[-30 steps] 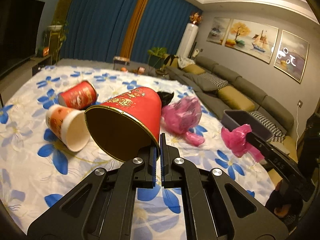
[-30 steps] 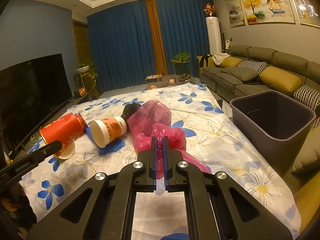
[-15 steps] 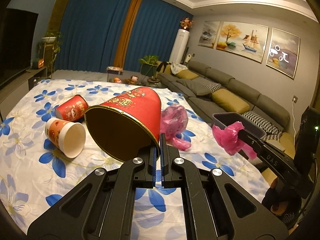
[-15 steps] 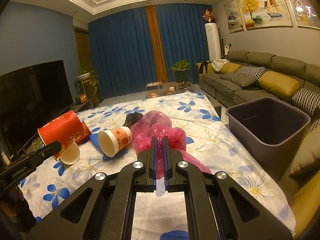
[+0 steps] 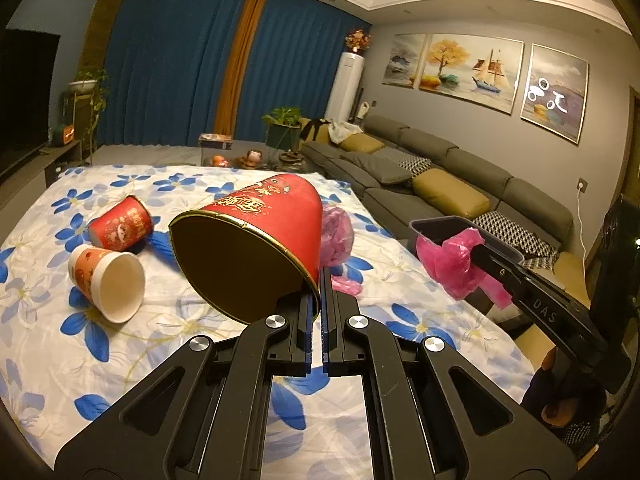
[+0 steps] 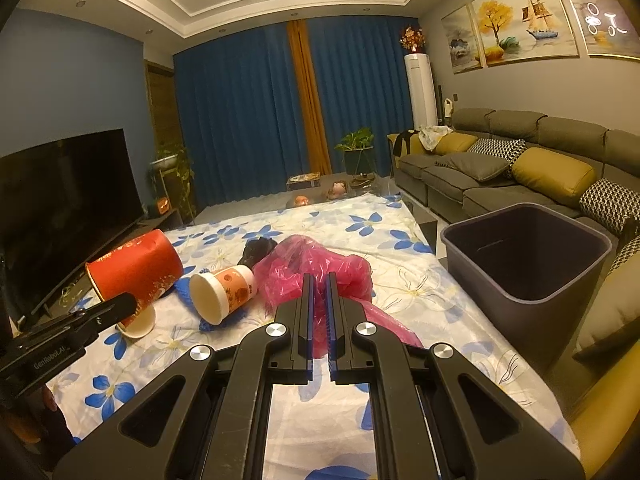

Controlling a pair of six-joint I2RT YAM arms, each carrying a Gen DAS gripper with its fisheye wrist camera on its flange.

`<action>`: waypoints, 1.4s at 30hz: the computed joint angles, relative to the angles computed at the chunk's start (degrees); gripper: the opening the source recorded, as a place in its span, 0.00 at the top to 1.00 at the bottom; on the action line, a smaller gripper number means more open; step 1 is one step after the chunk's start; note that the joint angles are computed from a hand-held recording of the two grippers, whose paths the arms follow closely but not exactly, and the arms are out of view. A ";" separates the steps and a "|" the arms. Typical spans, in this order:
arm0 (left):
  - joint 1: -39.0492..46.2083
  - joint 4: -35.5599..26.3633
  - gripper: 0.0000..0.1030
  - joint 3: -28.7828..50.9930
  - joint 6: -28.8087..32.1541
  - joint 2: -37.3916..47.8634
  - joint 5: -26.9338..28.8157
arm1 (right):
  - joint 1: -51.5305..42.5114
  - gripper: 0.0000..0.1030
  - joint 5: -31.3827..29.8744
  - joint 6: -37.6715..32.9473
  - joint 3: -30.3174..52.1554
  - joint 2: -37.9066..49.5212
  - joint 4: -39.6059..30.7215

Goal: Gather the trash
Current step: 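Lift and carry the pink bag and red cup over the gray bin, then open both grippers over the gray bin to drop the bag and cup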

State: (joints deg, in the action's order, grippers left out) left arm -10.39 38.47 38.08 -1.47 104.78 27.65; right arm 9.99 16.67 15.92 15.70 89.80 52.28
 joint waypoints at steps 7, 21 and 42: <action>-3.87 -1.71 0.98 2.71 0.37 1.18 -2.04 | -3.29 0.94 -1.52 -1.16 0.21 -1.79 -1.14; -13.42 -5.84 0.98 10.52 1.71 4.36 -6.15 | -12.81 0.94 -5.56 -4.23 0.33 -2.31 -0.45; -25.67 -15.30 0.98 31.52 2.09 15.16 -9.52 | -27.97 0.94 -11.80 -7.90 3.21 1.89 3.00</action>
State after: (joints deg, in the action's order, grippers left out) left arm -36.07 23.17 69.59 0.62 119.94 18.14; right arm -17.98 4.87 8.01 18.92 91.69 55.28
